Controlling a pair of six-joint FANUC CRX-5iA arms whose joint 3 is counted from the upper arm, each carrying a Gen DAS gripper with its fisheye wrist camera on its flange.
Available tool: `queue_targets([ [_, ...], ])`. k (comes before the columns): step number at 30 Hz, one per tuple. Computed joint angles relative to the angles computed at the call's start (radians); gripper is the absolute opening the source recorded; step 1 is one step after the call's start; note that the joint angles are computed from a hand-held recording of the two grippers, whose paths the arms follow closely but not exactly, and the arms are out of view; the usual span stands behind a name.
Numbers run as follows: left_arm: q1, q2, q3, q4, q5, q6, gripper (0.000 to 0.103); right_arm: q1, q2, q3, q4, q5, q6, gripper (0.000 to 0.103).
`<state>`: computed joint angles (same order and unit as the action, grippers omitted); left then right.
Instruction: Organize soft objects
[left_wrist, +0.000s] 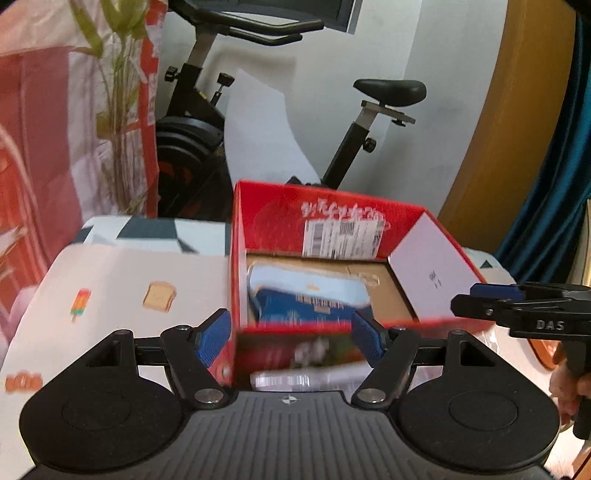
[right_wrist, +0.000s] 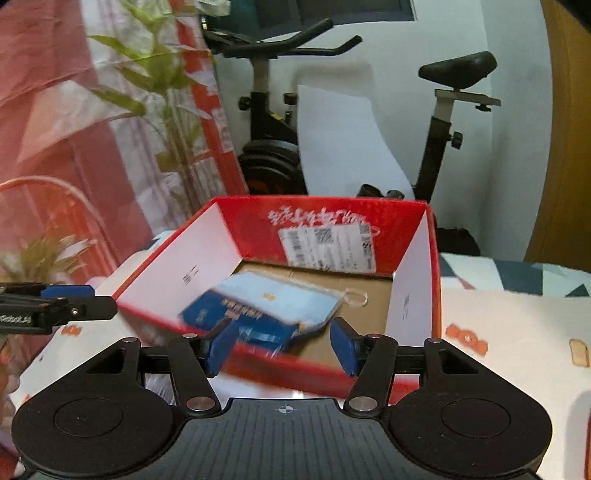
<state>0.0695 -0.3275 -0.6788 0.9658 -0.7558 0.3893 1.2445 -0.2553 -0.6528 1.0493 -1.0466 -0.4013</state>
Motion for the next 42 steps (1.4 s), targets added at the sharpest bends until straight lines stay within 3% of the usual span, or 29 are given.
queue_targets([
  [6, 0.047, -0.059, -0.049, -0.095, -0.075, 0.076, 0.074, 0.099, 0.0, -0.041, 0.032, -0.036, -0.045, 0.055],
  [14, 0.056, -0.073, -0.088, -0.167, -0.094, 0.147, 0.073, 0.183, 0.043, -0.06, -0.003, -0.07, -0.119, 0.055],
  [20, 0.052, -0.057, -0.09, -0.213, -0.101, 0.206, 0.073, 0.267, 0.129, -0.044, -0.026, -0.205, -0.111, 0.06],
  [25, 0.042, -0.048, -0.112, -0.198, -0.096, 0.215, 0.073, 0.261, 0.14, -0.053, -0.028, -0.199, -0.155, 0.062],
  [35, 0.031, -0.044, -0.142, -0.183, -0.078, 0.218, 0.077, 0.248, 0.171, -0.055, -0.016, -0.178, -0.127, 0.081],
  [42, 0.036, -0.042, -0.151, -0.179, -0.073, 0.236, 0.08, 0.263, 0.137, -0.075, -0.047, -0.267, -0.247, 0.075],
])
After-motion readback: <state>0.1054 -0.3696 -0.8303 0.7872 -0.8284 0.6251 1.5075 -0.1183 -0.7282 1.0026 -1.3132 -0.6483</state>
